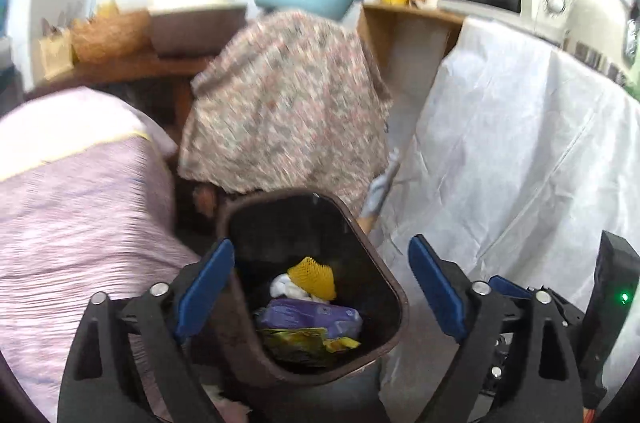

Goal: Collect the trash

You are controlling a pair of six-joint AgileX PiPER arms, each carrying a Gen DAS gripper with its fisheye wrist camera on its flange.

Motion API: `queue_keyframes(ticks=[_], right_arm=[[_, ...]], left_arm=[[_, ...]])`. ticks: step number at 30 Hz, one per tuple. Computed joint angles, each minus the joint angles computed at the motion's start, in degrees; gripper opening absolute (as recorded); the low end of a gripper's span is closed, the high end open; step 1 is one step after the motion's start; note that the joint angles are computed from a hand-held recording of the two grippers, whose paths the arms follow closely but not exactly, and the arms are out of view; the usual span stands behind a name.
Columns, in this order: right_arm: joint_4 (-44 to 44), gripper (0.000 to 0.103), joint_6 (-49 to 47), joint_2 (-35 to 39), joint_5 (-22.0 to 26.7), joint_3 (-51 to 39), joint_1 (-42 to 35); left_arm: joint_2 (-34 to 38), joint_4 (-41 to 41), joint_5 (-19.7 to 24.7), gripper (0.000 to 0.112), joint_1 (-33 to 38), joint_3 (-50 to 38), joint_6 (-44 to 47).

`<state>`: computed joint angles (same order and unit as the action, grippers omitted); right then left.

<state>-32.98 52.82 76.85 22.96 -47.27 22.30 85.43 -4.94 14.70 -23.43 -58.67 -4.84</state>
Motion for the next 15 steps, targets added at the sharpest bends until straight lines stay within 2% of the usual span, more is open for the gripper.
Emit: queue_keyframes(ticks=[2,5,7,10,11,13,15], right_arm=[[-5.0,0.093,4.9,-1.7,2.4,-0.7,3.6],[-11.7,0.094,11.0,-3.4,6.1,-2.0,8.9],[-17.9,0.097,17.1,-4.1,10.2,-3.5,14.6],[-25.3,0.097,23.9,-4.3,16.8,-6.0,22.9],[-27.8,0.097,26.2,-4.0,19.9,-7.0,26.3],[-29.8,0.097,27.1,-3.4,23.3,-8.9,30.7],[-31.3,0.097,27.4,-2.5,26.7,-10.9,35.3]], left_arm=[[-6.2,8.7,0.3,0.098,0.1,3.5,-9.0],[-15.5,13.7,1.3,0.098,1.5,8.5,-13.6],[-21.2,20.6,3.6,0.098,1.7,11.1,-19.9],[-28.9,26.4,7.0,0.098,2.0,14.7,-23.7],[-31.7,31.0,7.9,0.098,1.5,16.2,-27.6],[-36.5,38.2,8.6,0.098,0.7,19.1,-33.7],[-41.1,43.8,12.4,0.098,-0.1,20.7,-38.9]])
